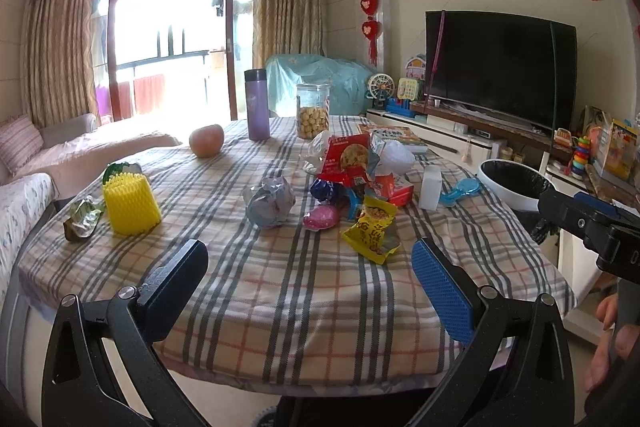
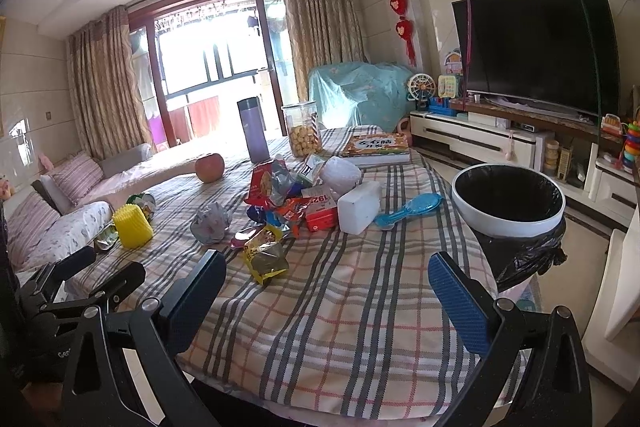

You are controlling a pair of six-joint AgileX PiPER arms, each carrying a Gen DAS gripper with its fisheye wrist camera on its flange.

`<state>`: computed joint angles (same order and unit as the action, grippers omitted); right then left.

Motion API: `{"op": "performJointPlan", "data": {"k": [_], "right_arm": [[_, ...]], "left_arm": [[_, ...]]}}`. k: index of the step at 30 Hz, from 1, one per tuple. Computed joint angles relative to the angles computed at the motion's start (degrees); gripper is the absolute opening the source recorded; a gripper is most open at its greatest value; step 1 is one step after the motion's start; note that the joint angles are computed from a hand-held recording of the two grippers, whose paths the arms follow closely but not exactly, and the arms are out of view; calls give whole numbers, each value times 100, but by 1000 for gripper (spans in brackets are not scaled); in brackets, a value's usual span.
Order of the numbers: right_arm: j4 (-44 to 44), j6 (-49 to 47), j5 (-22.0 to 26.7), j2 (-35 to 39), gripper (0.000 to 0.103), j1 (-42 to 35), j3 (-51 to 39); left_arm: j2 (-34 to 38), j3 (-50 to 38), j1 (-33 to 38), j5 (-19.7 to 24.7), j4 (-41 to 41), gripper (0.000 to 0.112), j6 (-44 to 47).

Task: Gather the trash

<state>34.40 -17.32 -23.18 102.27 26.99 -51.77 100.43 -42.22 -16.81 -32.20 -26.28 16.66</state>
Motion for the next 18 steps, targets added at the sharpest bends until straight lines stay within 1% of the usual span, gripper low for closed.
{"op": "performJointPlan", "data": {"k": [4,7,11,15,17,18], "right_arm": [[-63,74,83,23,102,-2,-44],[-381,337,159,64,102,-70,-66],[-1004,871,525,276,101,-213,-359],[-1904,1781,904,592,101,-368,-757],[-2475,2326,1123,803,100,-419,-1036],[-2958,2795,1284,944,99,-450,-1238]], "left_arm": [[67,-76,27,44,-26,103,53],[164,-188,54,53,-282,103,351],[330,-465,268,258,-390,103,638],[583,-892,651,737,-129,103,415],[806,-1222,814,1020,-166,103,505],[899,-1356,881,1129,-146,103,509]]}}
